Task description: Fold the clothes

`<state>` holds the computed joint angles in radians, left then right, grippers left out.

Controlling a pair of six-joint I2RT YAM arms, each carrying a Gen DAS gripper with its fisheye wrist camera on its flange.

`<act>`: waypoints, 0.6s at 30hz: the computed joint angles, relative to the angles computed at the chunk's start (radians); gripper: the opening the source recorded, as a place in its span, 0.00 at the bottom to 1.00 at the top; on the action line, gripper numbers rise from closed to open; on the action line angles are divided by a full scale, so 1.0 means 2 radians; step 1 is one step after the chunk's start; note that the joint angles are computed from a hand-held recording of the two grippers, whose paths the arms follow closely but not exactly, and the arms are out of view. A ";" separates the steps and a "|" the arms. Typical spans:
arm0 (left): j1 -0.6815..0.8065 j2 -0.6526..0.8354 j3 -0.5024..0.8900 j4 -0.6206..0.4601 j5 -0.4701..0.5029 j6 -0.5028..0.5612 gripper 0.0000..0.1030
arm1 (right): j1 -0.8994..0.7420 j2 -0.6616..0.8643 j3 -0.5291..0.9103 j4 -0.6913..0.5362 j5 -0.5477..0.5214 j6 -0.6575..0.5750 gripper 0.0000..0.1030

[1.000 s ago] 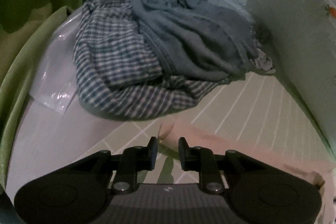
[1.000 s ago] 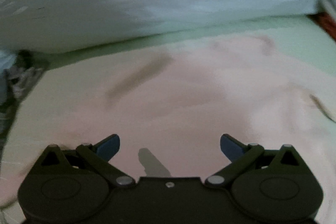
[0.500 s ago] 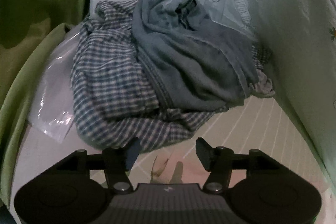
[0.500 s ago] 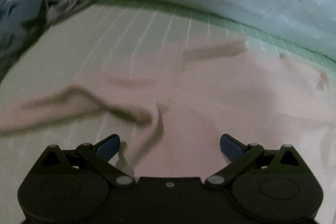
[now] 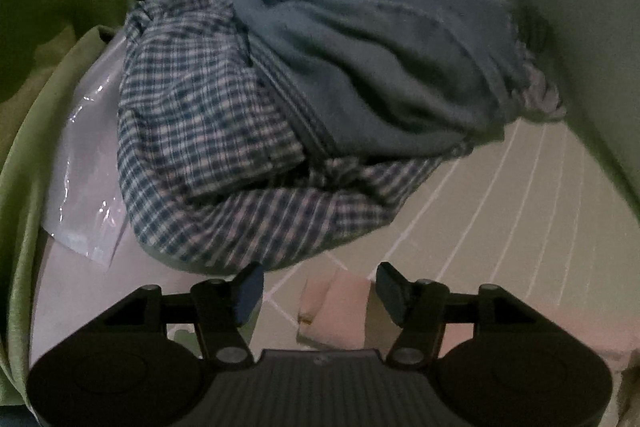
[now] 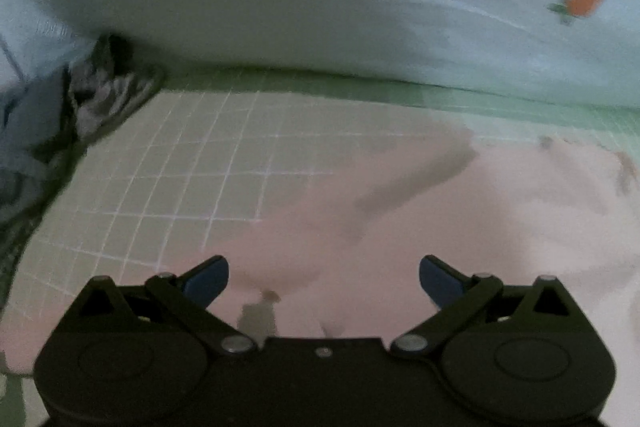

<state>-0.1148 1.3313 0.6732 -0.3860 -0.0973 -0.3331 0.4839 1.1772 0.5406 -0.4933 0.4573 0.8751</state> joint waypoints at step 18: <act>0.004 -0.108 -0.054 -0.077 0.035 0.012 0.68 | 0.127 -0.041 -0.033 -0.115 0.000 0.094 1.00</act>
<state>-0.1060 1.1148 0.5659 -0.5396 -0.0264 -0.3094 0.7386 1.0953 0.4738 -0.7239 0.4573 1.0624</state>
